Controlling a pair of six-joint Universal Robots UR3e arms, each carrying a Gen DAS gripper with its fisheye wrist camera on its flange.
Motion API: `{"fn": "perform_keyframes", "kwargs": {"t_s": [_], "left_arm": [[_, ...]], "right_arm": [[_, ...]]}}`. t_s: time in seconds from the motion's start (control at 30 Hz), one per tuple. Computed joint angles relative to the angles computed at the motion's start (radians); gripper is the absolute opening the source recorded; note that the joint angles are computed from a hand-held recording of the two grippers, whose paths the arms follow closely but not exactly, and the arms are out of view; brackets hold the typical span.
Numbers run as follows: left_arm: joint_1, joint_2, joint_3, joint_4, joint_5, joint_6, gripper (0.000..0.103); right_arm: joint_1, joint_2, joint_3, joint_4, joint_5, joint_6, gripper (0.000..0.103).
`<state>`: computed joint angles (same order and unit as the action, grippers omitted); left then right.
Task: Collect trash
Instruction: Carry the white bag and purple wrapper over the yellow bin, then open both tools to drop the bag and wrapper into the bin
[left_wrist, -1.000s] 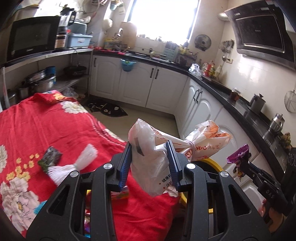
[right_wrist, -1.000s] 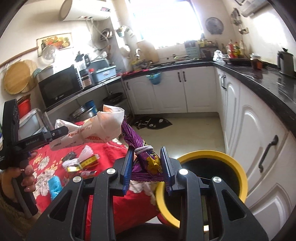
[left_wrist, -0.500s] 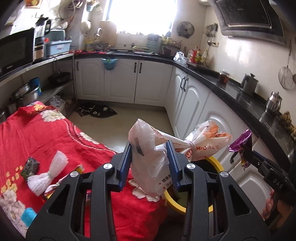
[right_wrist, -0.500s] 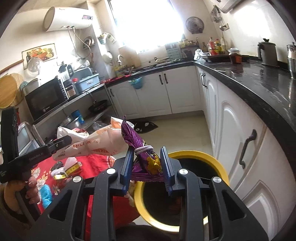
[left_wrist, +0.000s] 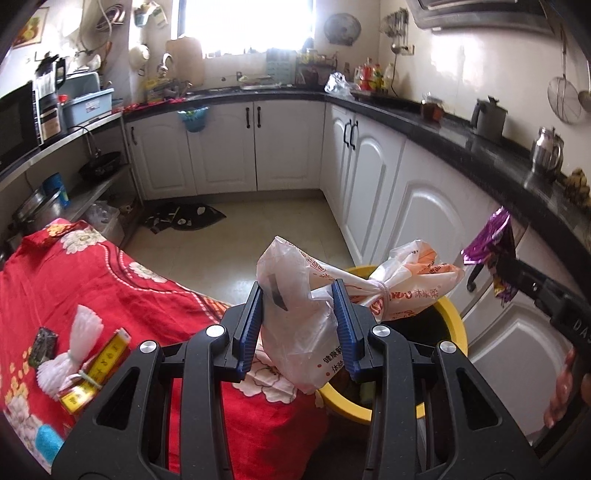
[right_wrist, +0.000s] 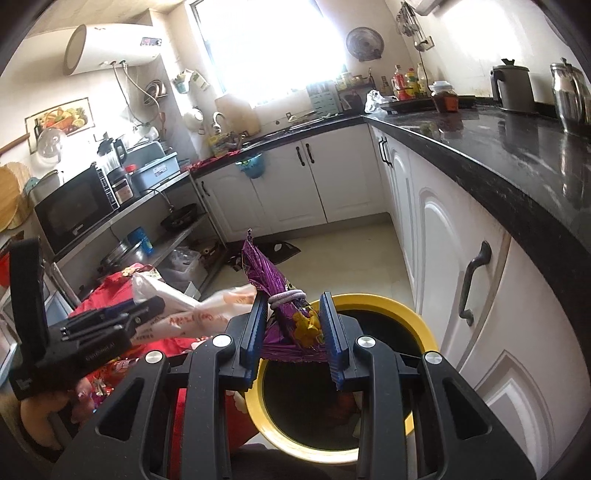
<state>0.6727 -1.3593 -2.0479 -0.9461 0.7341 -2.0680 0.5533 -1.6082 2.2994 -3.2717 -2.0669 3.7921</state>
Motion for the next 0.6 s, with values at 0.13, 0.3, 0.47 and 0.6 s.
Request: {"fn": "perform_keyframes", "kwargs": {"t_s": [0.13,0.3,0.47,0.6], "left_arm": [[-0.049,-0.026,-0.032,0.089,0.047,-0.031,0.030],[-0.100,-0.052,-0.083,0.217,0.096,-0.066,0.030],[-0.153,-0.091,-0.129,0.355,0.159,-0.098,0.031],[-0.194,-0.120,-0.144,0.418,0.204,-0.123,0.031]], "right_arm": [[-0.021,0.022,0.014,-0.020,0.019,0.005,0.028],[-0.052,0.055,0.037,-0.053,0.048,0.011,0.028],[-0.093,0.098,0.053,-0.093,0.087,0.003,0.028],[-0.125,0.137,0.071,-0.139,0.127,-0.004,0.028]]}}
